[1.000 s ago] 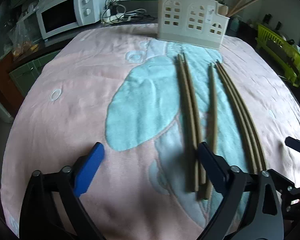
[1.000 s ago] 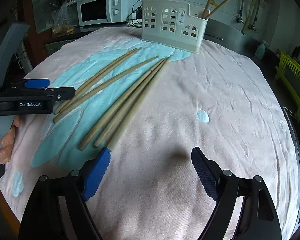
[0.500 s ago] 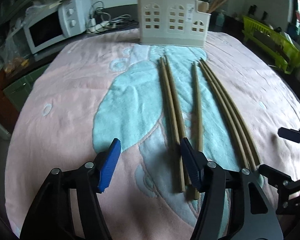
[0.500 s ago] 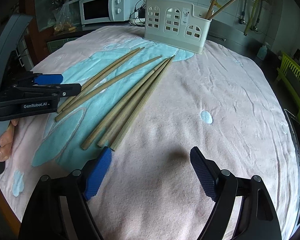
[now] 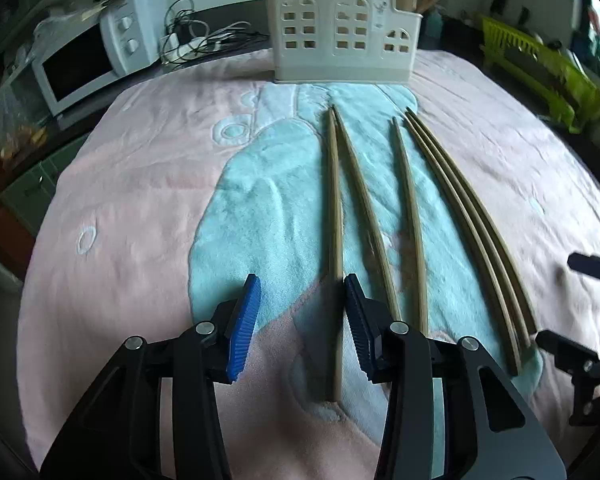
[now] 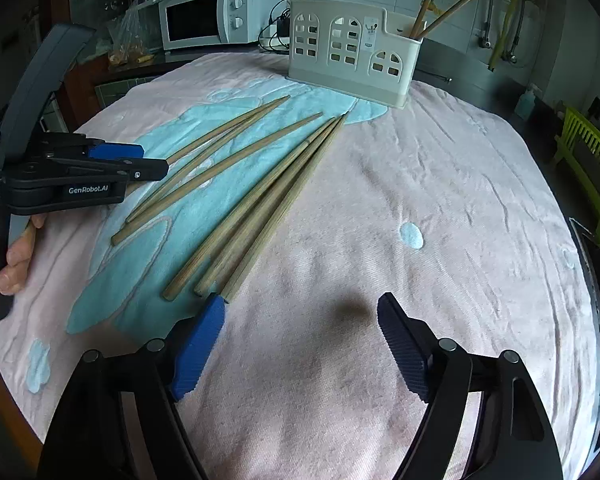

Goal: Organize utensils
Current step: 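Lower the left gripper onto a wooden chopstick and close it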

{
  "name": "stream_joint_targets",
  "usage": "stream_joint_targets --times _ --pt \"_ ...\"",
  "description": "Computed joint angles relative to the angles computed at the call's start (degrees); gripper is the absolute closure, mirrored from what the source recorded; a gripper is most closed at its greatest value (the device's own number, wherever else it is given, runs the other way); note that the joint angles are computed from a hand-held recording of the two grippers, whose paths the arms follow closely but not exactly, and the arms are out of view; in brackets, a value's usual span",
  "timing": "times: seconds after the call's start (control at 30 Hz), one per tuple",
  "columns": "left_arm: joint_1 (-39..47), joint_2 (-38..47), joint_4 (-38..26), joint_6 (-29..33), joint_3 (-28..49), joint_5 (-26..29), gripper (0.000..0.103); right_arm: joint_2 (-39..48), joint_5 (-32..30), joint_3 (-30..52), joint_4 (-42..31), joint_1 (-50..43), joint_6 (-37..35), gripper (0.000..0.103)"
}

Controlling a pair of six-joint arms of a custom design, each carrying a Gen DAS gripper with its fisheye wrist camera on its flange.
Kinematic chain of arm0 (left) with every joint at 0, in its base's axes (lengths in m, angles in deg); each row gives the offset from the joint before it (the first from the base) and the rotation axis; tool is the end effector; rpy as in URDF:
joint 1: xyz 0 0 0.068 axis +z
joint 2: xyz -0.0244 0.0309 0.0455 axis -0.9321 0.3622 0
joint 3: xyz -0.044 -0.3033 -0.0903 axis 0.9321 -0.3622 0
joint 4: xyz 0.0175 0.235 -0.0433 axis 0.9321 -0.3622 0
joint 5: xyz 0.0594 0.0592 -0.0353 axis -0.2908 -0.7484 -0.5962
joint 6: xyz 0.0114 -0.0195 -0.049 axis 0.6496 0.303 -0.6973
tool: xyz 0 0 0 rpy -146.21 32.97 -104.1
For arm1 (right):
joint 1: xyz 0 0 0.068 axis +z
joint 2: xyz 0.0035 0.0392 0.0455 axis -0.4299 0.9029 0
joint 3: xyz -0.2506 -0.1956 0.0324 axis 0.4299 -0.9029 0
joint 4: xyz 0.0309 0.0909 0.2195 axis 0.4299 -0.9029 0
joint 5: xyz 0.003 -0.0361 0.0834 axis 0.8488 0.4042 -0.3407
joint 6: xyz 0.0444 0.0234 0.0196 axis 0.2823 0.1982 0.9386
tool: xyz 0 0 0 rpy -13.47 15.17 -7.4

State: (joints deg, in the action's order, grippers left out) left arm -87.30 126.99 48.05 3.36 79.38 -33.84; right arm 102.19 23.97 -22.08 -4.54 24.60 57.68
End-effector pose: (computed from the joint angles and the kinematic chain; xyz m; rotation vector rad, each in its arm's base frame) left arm 0.2981 -0.0973 0.1232 0.2957 2.4755 -0.0717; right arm 0.2129 0.2346 0.1393 -0.3948 2.4677 0.0722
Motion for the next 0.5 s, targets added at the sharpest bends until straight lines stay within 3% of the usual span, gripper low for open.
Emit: stream_joint_targets --times 0.17,0.5 --pt "-2.23 0.39 4.44 -1.76 -2.09 -3.19 0.073 -0.04 -0.89 -0.11 0.57 -0.25 -0.01 0.037" --pt "-3.95 1.53 4.10 -2.53 -0.27 -4.74 0.092 1.10 -2.38 1.91 0.58 -0.80 1.23 0.061"
